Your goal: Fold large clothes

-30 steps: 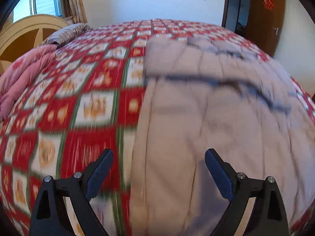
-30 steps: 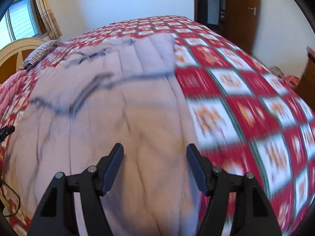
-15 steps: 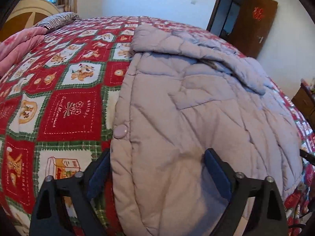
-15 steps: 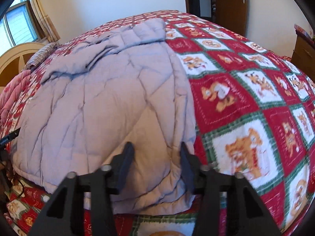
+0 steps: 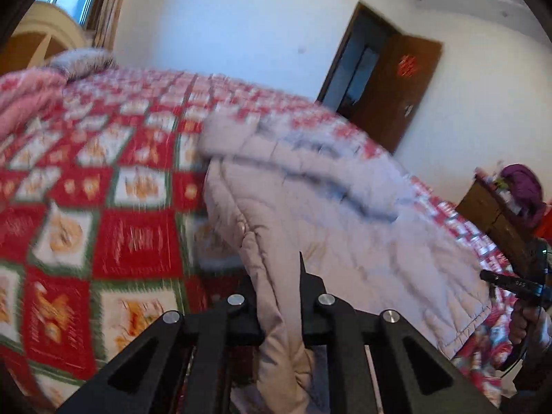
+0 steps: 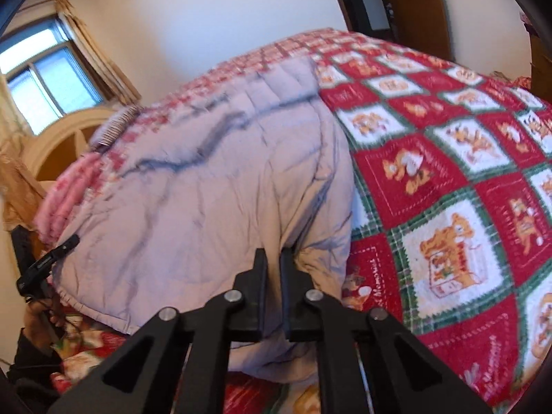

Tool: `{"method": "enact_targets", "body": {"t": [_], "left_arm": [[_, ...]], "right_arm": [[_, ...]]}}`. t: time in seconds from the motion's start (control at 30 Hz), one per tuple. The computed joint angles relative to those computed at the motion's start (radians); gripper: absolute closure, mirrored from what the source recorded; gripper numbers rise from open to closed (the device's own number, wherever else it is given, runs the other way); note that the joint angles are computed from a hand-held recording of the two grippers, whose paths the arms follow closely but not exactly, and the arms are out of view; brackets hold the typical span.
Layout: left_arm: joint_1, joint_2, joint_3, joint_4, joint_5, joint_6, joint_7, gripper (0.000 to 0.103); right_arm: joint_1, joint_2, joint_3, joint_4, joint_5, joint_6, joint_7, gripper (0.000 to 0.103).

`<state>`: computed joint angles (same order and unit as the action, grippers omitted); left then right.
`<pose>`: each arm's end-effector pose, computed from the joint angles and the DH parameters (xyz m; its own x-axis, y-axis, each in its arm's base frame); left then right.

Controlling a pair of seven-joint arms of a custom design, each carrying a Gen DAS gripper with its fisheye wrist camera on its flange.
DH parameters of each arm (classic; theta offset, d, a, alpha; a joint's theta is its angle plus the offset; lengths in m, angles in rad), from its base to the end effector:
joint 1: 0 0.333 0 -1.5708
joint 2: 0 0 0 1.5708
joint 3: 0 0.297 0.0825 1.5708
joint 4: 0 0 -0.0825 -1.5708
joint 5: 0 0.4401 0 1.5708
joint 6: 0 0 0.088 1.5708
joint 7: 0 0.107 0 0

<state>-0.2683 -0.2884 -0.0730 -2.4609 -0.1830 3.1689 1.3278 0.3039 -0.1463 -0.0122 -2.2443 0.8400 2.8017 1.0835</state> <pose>0.5149 -0.1667 0.4745 -0.0888 -0.9415 0.3252 -0.5978 -0.2108 -0.7735 0.5739 0.1354 0.4504 0.2182 -0.8928 -0.3942 -0.7686 0.0917 -0.6331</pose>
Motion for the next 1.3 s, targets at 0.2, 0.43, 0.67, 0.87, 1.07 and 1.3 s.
{"method": "enact_targets", "body": {"t": [0.2, 0.43, 0.67, 0.87, 1.07, 1.3], "left_arm": [[-0.069, -0.151, 0.063, -0.034, 0.008, 0.049, 0.047, 0.093], [-0.09, -0.125, 0.102, 0.004, 0.039, 0.028, 0.081, 0.093], [0.053, -0.176, -0.02, -0.092, 0.033, -0.009, -0.011, 0.093], [0.151, -0.201, -0.1, -0.126, 0.097, -0.056, -0.084, 0.093], [0.126, -0.208, -0.072, -0.13, 0.119, -0.063, -0.097, 0.093], [0.011, -0.243, 0.032, -0.082, 0.085, -0.071, -0.001, 0.093]], "right_arm": [[0.063, -0.176, -0.049, -0.071, 0.142, 0.017, -0.165, 0.1], [0.124, -0.191, -0.115, -0.011, 0.193, 0.054, -0.21, 0.098], [0.013, -0.126, -0.041, -0.063, -0.043, -0.029, 0.094, 0.02], [-0.005, -0.053, -0.026, -0.051, -0.116, -0.196, 0.202, 0.023], [-0.014, -0.008, 0.0, -0.028, -0.092, -0.349, 0.16, 0.079], [0.003, -0.195, -0.064, -0.076, 0.187, -0.26, -0.045, 0.091]]}}
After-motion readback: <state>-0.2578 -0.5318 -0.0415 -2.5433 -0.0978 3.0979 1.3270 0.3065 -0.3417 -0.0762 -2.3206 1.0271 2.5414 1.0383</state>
